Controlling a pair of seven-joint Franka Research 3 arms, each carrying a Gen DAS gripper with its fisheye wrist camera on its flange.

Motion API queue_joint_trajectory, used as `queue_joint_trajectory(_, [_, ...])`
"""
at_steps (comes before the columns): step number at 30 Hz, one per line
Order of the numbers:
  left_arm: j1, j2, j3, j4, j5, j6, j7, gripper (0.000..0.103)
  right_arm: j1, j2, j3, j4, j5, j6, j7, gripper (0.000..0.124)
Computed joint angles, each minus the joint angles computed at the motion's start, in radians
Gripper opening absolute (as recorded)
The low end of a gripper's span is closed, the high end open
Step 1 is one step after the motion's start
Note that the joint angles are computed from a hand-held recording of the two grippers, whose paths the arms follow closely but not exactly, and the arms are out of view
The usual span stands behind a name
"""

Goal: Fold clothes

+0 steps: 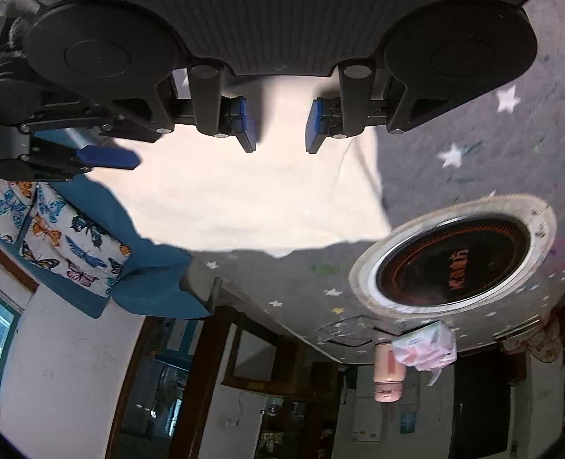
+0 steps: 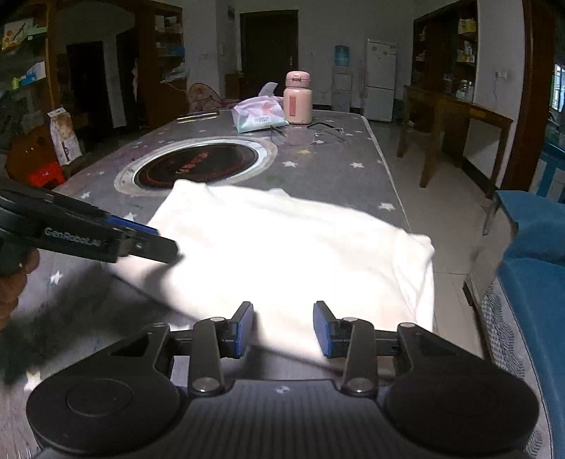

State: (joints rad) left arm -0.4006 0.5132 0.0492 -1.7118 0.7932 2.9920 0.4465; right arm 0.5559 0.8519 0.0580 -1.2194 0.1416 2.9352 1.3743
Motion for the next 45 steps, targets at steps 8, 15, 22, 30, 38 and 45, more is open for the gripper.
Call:
queue_joint_trajectory(8, [-0.044, -0.057, 0.036, -0.059, 0.105, -0.020, -0.128, 0.043, 0.027, -0.053, -0.023, -0.082, -0.017, 0.035, 0.046, 0.042])
queue_joint_trajectory(15, [-0.011, -0.148, -0.006, -0.168, 0.166, -0.043, -0.232, 0.053, 0.034, -0.093, -0.006, -0.150, 0.003, 0.060, 0.062, 0.052])
queue_joint_trajectory(22, [0.011, -0.223, -0.040, -0.249, 0.317, -0.082, -0.399, 0.075, 0.056, -0.125, -0.004, -0.214, 0.012, 0.083, 0.081, 0.069])
queue_joint_trajectory(30, [0.056, -0.287, -0.100, -0.320, 0.487, -0.126, -0.582, 0.090, 0.096, -0.144, -0.036, -0.262, 0.015, 0.110, 0.144, 0.085])
queue_joint_trajectory(38, [0.106, -0.333, -0.166, -0.374, 0.574, -0.171, -0.687, 0.103, 0.167, -0.157, -0.122, -0.294, -0.016, 0.122, 0.257, 0.093])
queue_joint_trajectory(45, [0.123, -0.344, -0.201, -0.393, 0.556, -0.203, -0.670, 0.103, 0.252, -0.165, -0.228, -0.321, -0.073, 0.133, 0.376, 0.103])
